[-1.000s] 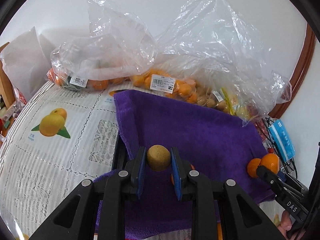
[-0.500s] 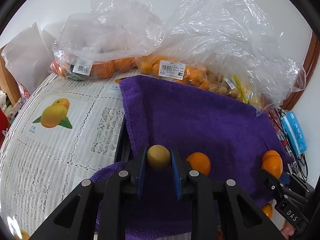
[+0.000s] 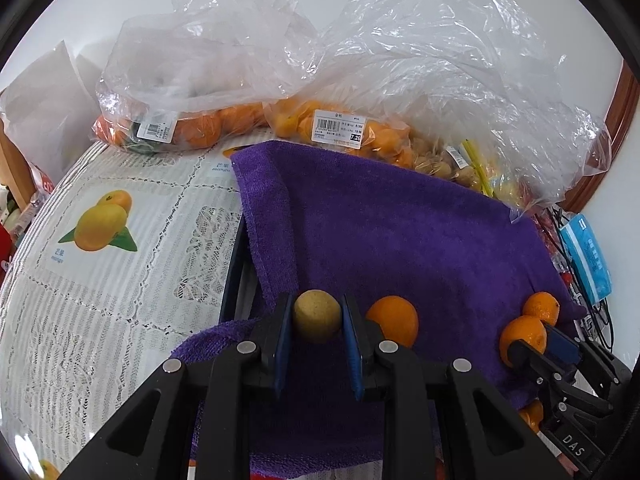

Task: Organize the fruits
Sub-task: 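Lower both held fruits onto the purple towel and open both tools, then lift both open tools away from the towel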

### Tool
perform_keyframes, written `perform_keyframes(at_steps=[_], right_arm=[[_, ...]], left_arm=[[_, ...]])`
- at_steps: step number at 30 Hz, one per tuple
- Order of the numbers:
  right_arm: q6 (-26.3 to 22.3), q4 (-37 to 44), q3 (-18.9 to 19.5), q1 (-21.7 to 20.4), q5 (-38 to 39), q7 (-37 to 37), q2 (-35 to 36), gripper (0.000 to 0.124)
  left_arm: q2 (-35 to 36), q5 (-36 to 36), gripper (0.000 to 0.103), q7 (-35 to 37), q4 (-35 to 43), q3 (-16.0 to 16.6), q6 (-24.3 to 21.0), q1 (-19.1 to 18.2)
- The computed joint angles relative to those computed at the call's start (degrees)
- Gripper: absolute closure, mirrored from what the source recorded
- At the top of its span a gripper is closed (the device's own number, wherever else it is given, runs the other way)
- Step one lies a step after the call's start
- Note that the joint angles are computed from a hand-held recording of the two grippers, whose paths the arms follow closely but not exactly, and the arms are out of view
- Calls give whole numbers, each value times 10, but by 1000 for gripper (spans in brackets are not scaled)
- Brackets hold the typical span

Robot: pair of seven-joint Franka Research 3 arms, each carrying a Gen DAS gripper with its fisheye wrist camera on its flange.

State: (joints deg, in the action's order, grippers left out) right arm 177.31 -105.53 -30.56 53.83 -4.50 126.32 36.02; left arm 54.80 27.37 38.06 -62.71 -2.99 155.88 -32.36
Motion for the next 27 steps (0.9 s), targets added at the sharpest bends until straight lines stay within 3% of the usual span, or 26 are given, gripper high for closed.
perform_keyframes(at_steps=[5, 13, 23, 27], right_arm=[[27, -15, -32, 30, 14, 0, 1, 72], [51, -30, -64, 64, 72, -31, 3, 72], [69, -51, -106, 118, 146, -75, 0, 63], [60, -68, -161, 180, 173, -86, 4, 62]], left_arm=[[-1, -10, 77, 18, -2, -14, 4, 8], [-13, -14, 51, 21, -21, -7, 31, 4], [-27, 4, 43, 0, -35, 4, 41, -4], [-38, 8, 38, -4, -46, 2, 45, -4]])
